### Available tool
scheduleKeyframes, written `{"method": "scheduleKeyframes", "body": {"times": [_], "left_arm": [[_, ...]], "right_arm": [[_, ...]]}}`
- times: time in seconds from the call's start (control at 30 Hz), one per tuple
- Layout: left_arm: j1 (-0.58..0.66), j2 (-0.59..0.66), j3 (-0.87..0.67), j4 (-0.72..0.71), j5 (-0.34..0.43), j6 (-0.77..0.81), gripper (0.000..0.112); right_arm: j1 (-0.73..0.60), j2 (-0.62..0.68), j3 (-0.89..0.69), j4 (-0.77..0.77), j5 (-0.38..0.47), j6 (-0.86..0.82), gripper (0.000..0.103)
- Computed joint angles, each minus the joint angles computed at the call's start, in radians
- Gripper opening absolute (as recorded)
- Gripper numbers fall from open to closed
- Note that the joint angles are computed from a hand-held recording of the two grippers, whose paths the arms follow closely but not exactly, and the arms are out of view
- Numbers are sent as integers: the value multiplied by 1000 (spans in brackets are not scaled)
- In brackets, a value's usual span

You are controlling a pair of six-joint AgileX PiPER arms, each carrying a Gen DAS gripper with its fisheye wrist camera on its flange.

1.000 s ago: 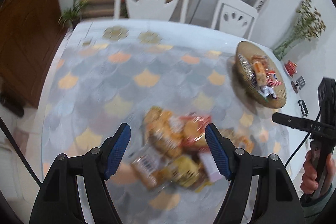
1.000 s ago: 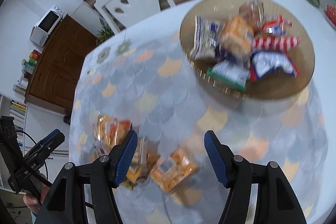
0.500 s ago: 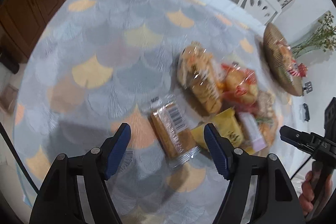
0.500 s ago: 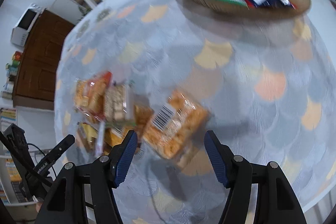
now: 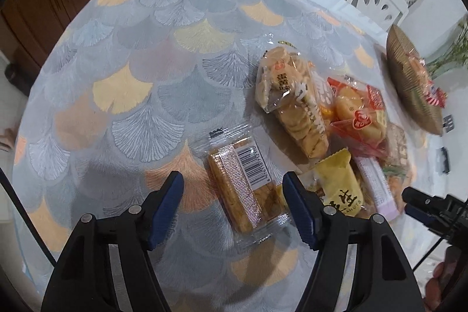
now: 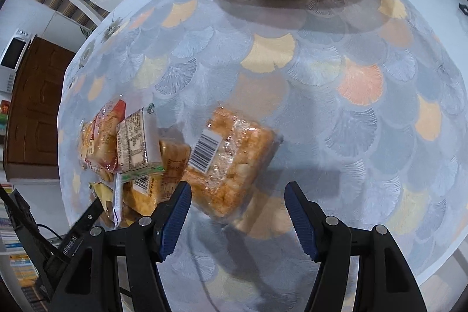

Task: Organize snacks
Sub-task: 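Grasp orange cracker bag with right tool while left tool grasps wrapped cake bar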

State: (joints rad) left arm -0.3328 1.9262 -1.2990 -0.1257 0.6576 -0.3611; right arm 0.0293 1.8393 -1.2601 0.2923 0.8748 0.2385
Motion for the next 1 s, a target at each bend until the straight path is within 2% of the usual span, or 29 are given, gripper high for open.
{"method": "scheduleKeyframes", "body": {"times": [0.17, 0.23, 0.27, 0.3, 0.43, 0.53, 0.63, 0.73, 0.87, 1.0], "left_arm": [[-58, 0, 3, 166, 5, -121, 67], [-62, -4, 12, 193, -9, -131, 55], [-62, -12, 22, 197, -22, -122, 42], [-55, -21, 35, 186, -34, -101, 39], [-9, -42, 72, 88, -61, 15, 38], [38, -57, 97, -55, -73, 176, 38], [86, -63, 109, -195, -55, 338, 38], [111, -65, 111, -262, -32, 412, 39], [111, -65, 104, -257, -6, 426, 39], [96, -75, 117, -225, -12, 409, 39]], "right_arm": [[28, 34, -23, -8, -27, 53, 64], [46, 63, -49, -26, -28, 79, 64], [53, 76, -58, -31, -29, 88, 64], [62, 88, -67, -46, -30, 101, 64], [87, 115, -87, -95, -34, 121, 64], [94, 111, -88, -115, -33, 95, 59], [80, 86, -57, -104, -52, 47, 56], [56, 63, -33, -121, -42, 13, 55], [29, 40, -14, -151, -24, -29, 55], [6, -2, 14, -217, -8, -29, 55]]}}
